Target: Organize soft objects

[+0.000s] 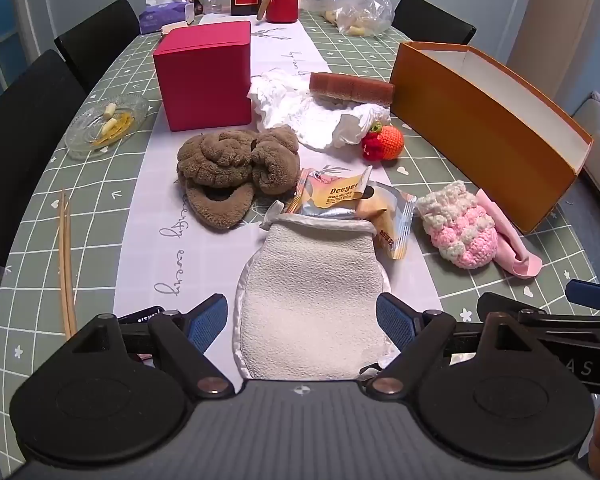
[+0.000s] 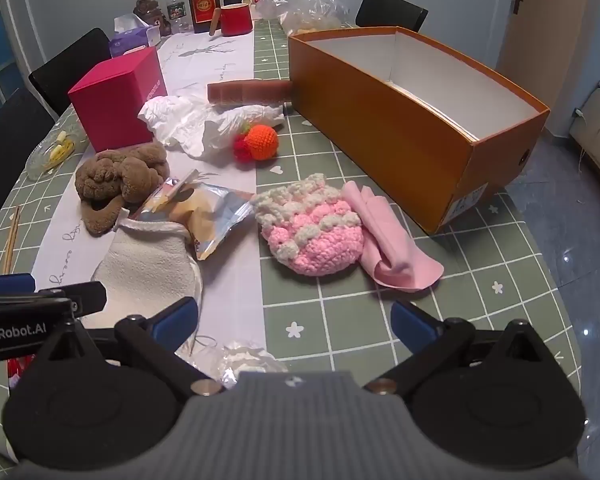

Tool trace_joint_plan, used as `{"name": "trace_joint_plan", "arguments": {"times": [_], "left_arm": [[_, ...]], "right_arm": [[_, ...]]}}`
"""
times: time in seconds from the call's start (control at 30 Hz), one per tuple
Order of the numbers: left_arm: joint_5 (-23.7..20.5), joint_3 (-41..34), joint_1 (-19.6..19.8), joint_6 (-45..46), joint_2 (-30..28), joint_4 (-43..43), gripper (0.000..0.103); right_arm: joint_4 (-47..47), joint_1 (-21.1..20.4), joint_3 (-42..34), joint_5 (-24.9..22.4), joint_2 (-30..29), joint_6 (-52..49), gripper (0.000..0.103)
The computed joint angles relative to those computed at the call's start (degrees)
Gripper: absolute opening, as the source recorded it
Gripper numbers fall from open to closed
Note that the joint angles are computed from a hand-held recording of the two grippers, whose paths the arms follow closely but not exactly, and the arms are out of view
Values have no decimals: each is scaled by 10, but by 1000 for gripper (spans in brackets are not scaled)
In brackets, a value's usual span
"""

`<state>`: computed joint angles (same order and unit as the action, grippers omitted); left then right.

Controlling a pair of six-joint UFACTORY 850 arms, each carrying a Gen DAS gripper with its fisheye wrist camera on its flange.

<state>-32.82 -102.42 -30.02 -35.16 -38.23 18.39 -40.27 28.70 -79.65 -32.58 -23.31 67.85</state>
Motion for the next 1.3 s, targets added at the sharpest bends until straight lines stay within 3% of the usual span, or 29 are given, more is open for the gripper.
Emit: {"name": "trace_joint_plan", "arguments": {"times": [1.3], "left_arm": [[26,11,1,24,9,-26,96]], "right_arm": [[0,1,-6,-19,-6,1,100]]}}
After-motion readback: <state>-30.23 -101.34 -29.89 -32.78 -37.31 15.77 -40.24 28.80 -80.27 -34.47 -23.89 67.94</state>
